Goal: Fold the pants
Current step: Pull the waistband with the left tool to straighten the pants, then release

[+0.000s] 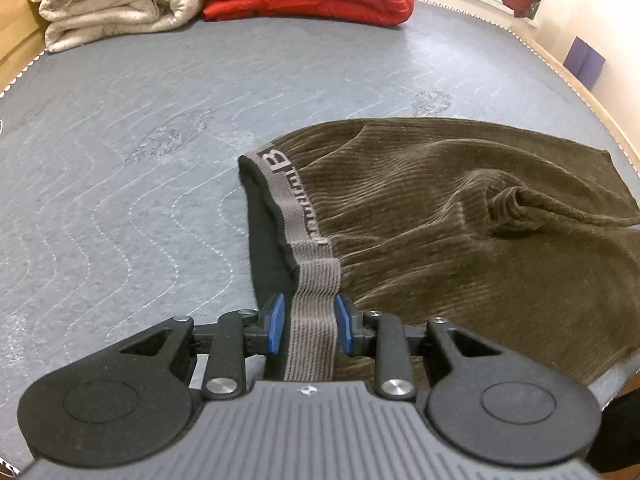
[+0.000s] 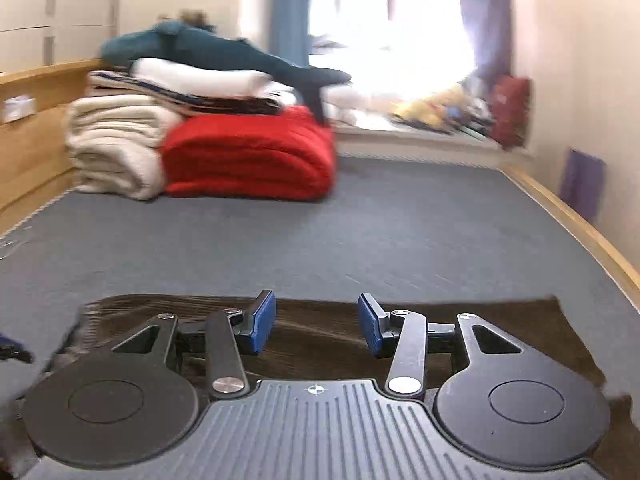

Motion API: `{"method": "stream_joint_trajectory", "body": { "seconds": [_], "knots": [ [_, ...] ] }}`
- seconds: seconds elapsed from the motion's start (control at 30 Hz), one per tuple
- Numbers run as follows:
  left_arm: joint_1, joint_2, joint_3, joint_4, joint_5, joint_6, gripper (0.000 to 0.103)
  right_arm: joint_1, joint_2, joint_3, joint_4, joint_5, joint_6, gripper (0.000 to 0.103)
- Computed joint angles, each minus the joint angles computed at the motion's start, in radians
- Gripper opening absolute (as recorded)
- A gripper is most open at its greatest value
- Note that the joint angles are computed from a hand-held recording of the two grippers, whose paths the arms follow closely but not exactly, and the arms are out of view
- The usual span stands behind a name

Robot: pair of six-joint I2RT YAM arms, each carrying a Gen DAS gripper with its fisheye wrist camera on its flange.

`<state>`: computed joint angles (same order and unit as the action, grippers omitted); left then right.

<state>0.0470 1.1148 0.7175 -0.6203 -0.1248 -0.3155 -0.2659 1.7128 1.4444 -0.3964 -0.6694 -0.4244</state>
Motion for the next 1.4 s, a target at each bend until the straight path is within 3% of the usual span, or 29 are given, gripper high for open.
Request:
{"method": "stream_joint_trajectory", "body": {
  "seconds": [0.1,0.17,0.33,0.37,0.4,0.47,0.67,0.8,1.0,1.13,1.23,1.33,1.4],
  "knots": [
    [-0.026,0.035,0.014,0.022,-0.009,-0.029,0.032,-0.030,0.051,-0.035,0.051,0.032,0.081,0.048],
    [-0.044,0.061,0.029,0.036,-0.015,-0.045,0.032,-0.016,0.100,0.022,-0.033,0.097,0.094,0.048],
    [-0.066,0.103,0.062,0.086,-0.040,-0.091,0.032,-0.037,0.129,0.050,0.007,0.056,0.130,0.047],
    [-0.060,0.103,0.069,0.091,-0.042,-0.110,0.030,-0.042,0.136,0.047,0.011,0.054,0.127,0.047],
    [-0.052,0.101,0.077,0.092,-0.042,-0.130,0.020,-0.042,0.150,0.062,-0.001,0.062,0.124,0.047],
    [-0.028,0.098,0.101,0.086,-0.014,-0.154,0.010,-0.031,0.160,0.078,-0.005,0.080,0.136,0.047],
    [0.080,0.256,0.327,0.035,0.039,-0.132,0.010,-0.065,0.155,0.106,-0.034,0.034,0.132,0.047],
    [0.147,0.414,0.473,0.067,0.063,-0.080,0.010,-0.067,0.165,0.127,-0.043,0.029,0.152,0.047],
    [0.199,0.623,0.492,0.216,0.135,-0.012,0.010,-0.064,0.198,0.168,-0.065,0.034,0.155,0.047],
    [0.206,0.744,0.573,0.203,0.168,-0.023,0.010,-0.047,0.217,0.191,-0.083,0.061,0.153,0.047],
    [0.212,0.800,0.621,0.232,0.190,-0.037,0.017,-0.032,0.231,0.210,-0.096,0.074,0.156,0.047],
    [0.193,0.873,0.687,0.200,0.146,-0.033,0.017,-0.013,0.249,0.231,-0.102,0.089,0.153,0.047],
    [0.191,0.906,0.720,0.194,0.136,-0.033,0.023,0.001,0.262,0.246,-0.109,0.105,0.148,0.047]
  ]
}}
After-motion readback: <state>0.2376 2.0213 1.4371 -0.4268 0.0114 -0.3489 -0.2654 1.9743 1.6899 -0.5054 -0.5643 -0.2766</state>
